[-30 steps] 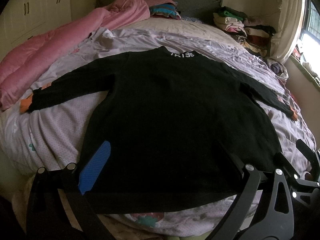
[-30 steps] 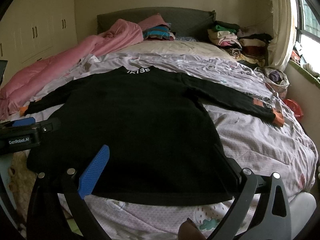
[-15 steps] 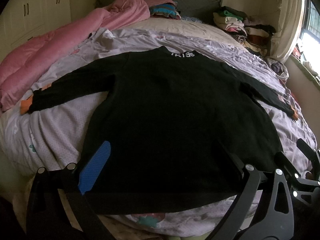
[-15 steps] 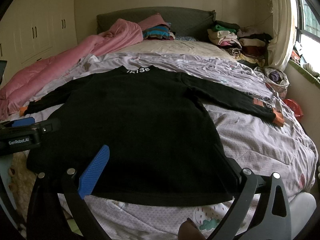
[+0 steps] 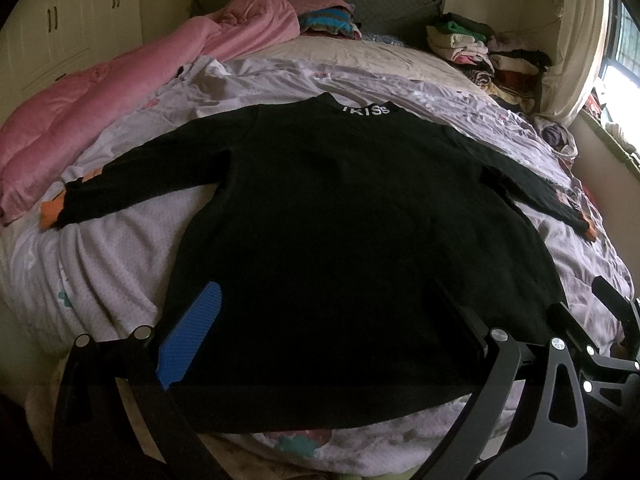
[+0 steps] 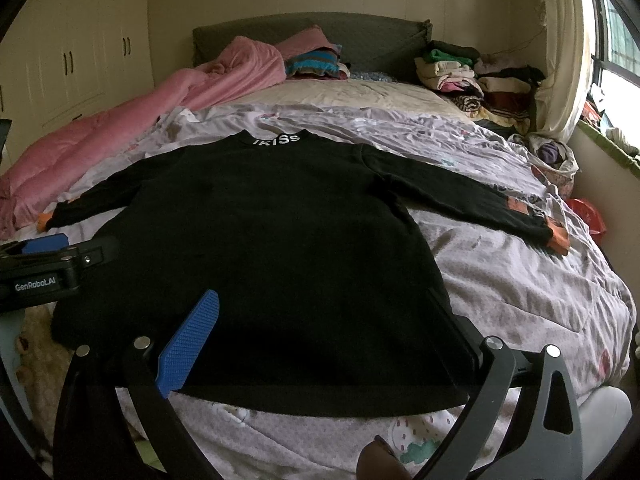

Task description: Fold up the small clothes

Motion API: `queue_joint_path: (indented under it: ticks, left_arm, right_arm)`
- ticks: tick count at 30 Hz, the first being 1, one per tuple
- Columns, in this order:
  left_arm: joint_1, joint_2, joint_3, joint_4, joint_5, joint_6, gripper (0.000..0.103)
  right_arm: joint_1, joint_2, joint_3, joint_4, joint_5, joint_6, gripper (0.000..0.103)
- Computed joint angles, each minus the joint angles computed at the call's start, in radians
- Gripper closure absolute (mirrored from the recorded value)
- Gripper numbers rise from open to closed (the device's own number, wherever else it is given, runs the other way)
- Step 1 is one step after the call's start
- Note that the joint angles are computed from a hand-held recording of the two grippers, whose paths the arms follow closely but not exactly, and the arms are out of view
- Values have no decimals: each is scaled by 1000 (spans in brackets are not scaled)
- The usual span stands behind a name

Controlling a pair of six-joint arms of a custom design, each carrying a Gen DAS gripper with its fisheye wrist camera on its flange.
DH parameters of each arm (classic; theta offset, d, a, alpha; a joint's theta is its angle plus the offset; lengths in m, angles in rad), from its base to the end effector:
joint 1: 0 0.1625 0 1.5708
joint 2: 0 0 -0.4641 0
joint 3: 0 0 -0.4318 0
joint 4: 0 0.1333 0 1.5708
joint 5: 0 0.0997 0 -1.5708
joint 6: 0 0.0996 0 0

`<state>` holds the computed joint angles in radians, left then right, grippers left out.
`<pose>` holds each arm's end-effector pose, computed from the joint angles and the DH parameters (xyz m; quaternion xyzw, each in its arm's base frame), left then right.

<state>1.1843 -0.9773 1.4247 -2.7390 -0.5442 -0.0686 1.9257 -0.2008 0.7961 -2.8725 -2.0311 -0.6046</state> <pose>-0.0833 -0.7843 0.3875 -0.0420 0.8323 -0.4029 0.3784 0.4123 -0.8562 0.0098 0.3516 -0.8468 0.3075 0.2543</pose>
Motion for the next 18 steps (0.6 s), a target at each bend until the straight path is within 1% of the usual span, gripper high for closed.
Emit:
queue_joint_path:
  ticks: [6, 11, 13, 18]
  left_arm:
    - [0, 2, -1, -8, 2, 5, 9]
    - [5, 9, -21, 16, 8, -8, 9]
    - [10, 18, -39, 27, 5, -9, 9]
    - [23, 52, -109, 67, 3, -11, 9]
  right_arm:
    - [0, 5, -10, 10, -6, 0, 4]
    - [-3, 49, -95, 59, -11, -2, 4]
    - [-3, 56, -108, 65, -13, -6, 4]
    - [-4, 113, -223, 130, -14, -6, 4]
